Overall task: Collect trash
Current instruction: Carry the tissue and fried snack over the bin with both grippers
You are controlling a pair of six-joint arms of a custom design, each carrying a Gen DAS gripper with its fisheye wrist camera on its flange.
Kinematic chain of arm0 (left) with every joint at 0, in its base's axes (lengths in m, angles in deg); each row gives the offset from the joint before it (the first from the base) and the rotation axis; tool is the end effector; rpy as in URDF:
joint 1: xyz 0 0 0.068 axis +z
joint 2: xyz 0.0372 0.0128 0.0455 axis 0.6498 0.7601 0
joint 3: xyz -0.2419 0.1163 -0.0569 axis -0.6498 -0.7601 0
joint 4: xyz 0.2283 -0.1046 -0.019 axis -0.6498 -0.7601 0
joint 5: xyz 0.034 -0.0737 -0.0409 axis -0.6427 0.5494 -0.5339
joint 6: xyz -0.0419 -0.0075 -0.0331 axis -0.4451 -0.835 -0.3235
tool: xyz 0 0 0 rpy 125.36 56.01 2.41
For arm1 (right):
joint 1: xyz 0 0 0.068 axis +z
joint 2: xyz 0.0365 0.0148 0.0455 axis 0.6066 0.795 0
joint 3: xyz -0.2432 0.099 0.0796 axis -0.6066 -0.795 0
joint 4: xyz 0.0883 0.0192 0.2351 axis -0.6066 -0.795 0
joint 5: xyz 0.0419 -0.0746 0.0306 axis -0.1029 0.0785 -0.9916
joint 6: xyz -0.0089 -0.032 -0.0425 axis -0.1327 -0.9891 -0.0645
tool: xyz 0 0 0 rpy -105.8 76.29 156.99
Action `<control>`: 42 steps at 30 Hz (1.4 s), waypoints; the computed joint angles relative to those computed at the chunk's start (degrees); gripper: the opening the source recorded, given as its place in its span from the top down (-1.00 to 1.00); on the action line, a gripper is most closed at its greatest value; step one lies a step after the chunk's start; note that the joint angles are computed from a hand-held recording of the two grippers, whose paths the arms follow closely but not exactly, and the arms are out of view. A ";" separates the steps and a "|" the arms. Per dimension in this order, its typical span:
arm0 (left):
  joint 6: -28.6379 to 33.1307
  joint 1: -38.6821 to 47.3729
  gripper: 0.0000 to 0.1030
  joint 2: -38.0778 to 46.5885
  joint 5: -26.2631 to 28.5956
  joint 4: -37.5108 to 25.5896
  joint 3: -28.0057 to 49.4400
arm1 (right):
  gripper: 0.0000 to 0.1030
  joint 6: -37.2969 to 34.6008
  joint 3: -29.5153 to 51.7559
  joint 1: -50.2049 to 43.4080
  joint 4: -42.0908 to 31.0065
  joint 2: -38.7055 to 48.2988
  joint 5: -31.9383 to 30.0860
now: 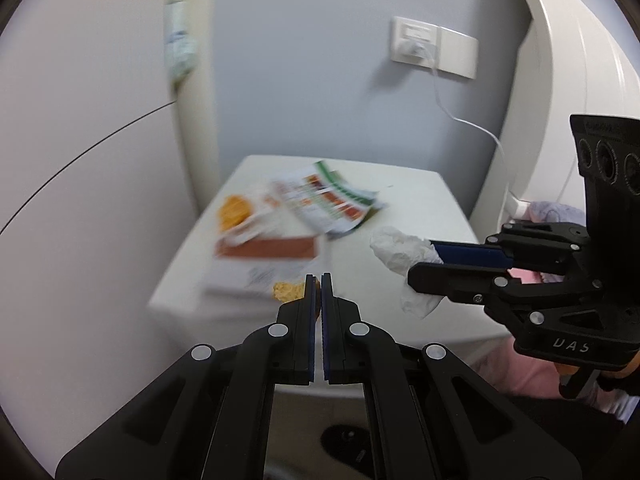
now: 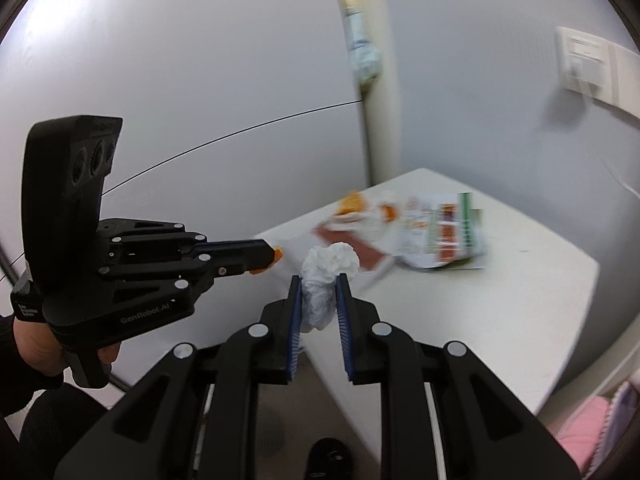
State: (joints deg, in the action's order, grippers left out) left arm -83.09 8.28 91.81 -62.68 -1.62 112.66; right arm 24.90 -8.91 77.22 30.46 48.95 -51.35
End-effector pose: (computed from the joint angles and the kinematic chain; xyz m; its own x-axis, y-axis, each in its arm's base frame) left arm 0.2432 -0.1570 0.3747 -0.5124 0.3513 -0.7836 0.5997 0.7995 -0.0337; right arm 0.1826 0.1455 0.3700 -0.5841 -0.0869 -0.8070 -0.3748 0.9108 0.1732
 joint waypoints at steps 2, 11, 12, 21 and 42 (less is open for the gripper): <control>0.23 2.69 0.97 -3.84 0.22 -1.40 -2.73 | 0.65 1.50 1.13 4.17 1.13 2.81 0.79; 5.42 22.18 0.97 -18.97 7.46 -7.43 -16.07 | 0.65 4.49 5.95 16.07 4.30 15.68 -0.03; 6.14 24.15 0.97 -20.10 8.32 -7.80 -17.55 | 0.65 4.69 6.79 17.32 4.55 17.87 -0.33; 14.28 41.98 0.97 -24.06 16.91 -7.24 -30.96 | 0.65 5.46 12.21 21.19 6.88 32.35 -4.61; 21.15 53.62 0.97 -5.21 19.16 10.07 -46.96 | 0.65 2.98 19.58 19.57 9.73 56.20 -12.71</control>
State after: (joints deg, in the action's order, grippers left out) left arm -61.94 61.90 86.60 -43.52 8.45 65.70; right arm 27.88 10.67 96.79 40.20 105.15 -64.06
